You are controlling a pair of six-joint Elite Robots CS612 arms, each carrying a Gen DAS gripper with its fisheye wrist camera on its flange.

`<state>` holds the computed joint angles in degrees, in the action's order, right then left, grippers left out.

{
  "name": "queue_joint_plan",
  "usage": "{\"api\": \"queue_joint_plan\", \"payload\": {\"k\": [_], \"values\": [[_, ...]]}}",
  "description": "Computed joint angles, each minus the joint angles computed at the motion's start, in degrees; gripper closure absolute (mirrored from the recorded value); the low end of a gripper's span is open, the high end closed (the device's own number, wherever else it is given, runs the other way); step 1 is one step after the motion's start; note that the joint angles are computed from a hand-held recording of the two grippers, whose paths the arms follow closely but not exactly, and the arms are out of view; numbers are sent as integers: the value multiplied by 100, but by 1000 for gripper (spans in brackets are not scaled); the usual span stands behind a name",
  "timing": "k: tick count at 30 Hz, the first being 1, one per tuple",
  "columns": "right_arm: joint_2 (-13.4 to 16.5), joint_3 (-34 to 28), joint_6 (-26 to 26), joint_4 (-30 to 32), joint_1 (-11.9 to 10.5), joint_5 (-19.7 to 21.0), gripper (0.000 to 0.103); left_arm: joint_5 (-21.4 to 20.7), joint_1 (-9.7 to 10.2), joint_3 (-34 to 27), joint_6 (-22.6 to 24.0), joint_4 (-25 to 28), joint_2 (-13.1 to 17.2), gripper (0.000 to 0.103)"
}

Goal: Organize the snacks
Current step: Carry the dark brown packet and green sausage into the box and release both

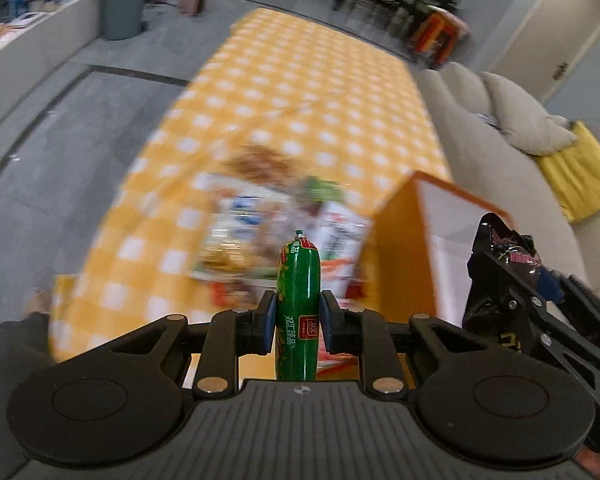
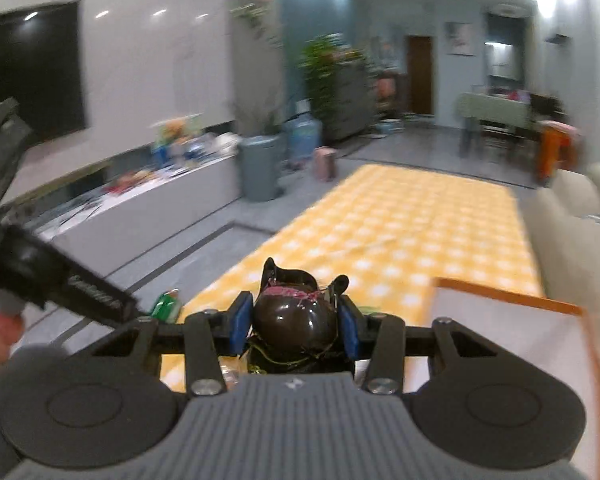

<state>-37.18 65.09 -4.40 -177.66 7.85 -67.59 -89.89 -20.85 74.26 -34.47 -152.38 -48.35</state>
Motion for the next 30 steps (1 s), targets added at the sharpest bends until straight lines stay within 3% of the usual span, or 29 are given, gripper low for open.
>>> {"api": "queue_joint_plan", "payload": {"k": [4, 11, 15, 21, 26, 30], "values": [[-171, 349, 472, -395, -164, -183, 59, -479, -118, -315, 185, 42, 154, 78], [-296, 672, 1142, -382, -387, -711, 59, -729, -446, -909, 728, 582, 534, 78], [-254, 686, 1431, -314, -480, -791, 59, -373, -619, -1257, 1016, 1078, 744, 78], [-207, 666, 1644, 125, -574, -816, 59, -400, -658, -1506, 1042, 1425, 921, 78], [-241, 773, 1947, -83, -625, -797, 59, 550, -853, -1719, 1196, 1992, 1025, 78], [-248, 829, 1986, -87, -663, -832, 59, 956, -933, -1773, 1204, 2193, 1082, 78]]}}
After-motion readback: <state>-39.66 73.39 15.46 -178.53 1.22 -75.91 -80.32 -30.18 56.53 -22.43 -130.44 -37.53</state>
